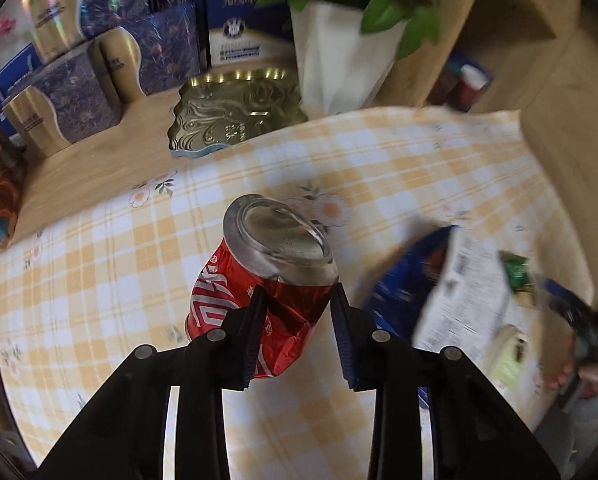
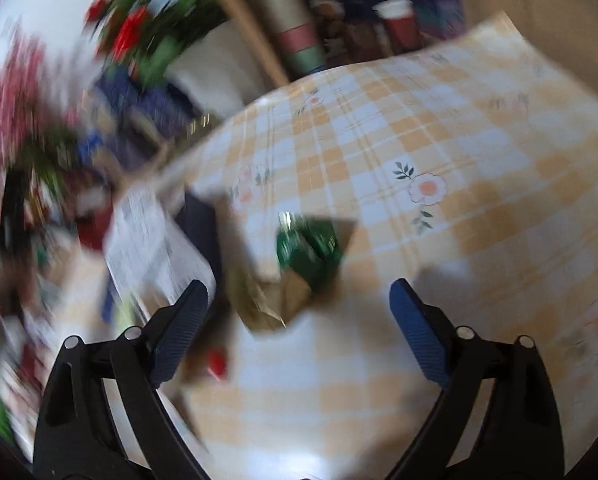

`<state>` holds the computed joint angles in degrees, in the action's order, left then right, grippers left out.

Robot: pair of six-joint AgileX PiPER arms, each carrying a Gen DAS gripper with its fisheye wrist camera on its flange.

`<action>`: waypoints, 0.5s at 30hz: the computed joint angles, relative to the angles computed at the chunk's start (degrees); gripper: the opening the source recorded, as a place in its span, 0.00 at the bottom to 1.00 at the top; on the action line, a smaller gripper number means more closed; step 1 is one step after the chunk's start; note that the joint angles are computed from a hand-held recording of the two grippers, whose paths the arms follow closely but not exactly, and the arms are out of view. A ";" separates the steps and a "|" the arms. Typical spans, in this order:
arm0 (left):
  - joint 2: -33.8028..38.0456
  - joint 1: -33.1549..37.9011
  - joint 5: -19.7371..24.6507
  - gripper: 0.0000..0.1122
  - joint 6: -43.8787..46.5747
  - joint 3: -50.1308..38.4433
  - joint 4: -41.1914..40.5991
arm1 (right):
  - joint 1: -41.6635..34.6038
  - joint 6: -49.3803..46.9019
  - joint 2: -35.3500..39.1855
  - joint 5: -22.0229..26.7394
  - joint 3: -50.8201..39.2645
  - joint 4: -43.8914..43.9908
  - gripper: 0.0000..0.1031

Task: Collect trash
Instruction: 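Grasp the red soda can with the left tool while the right tool grasps the green-gold wrapper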

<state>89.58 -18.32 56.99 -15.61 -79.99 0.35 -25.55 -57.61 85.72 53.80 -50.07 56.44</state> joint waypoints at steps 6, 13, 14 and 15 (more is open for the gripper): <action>-15.90 -2.43 -6.19 0.28 -5.22 12.53 -5.24 | 9.37 15.81 1.58 -14.79 -1.34 -4.73 0.80; -28.44 -19.96 -5.26 0.28 -29.90 18.94 12.54 | 19.41 23.14 0.84 -24.95 0.70 -19.10 0.59; -29.53 -22.81 -4.61 0.28 -33.20 19.44 15.02 | 19.85 22.71 0.39 -25.61 1.36 -20.10 0.48; -30.31 -25.39 -3.85 0.28 -36.23 19.79 17.26 | 19.43 19.98 -0.23 -24.42 1.74 -18.81 0.43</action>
<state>59.27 -43.71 53.14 -51.83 -60.20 17.61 -6.12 -37.64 85.49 29.38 -48.33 37.63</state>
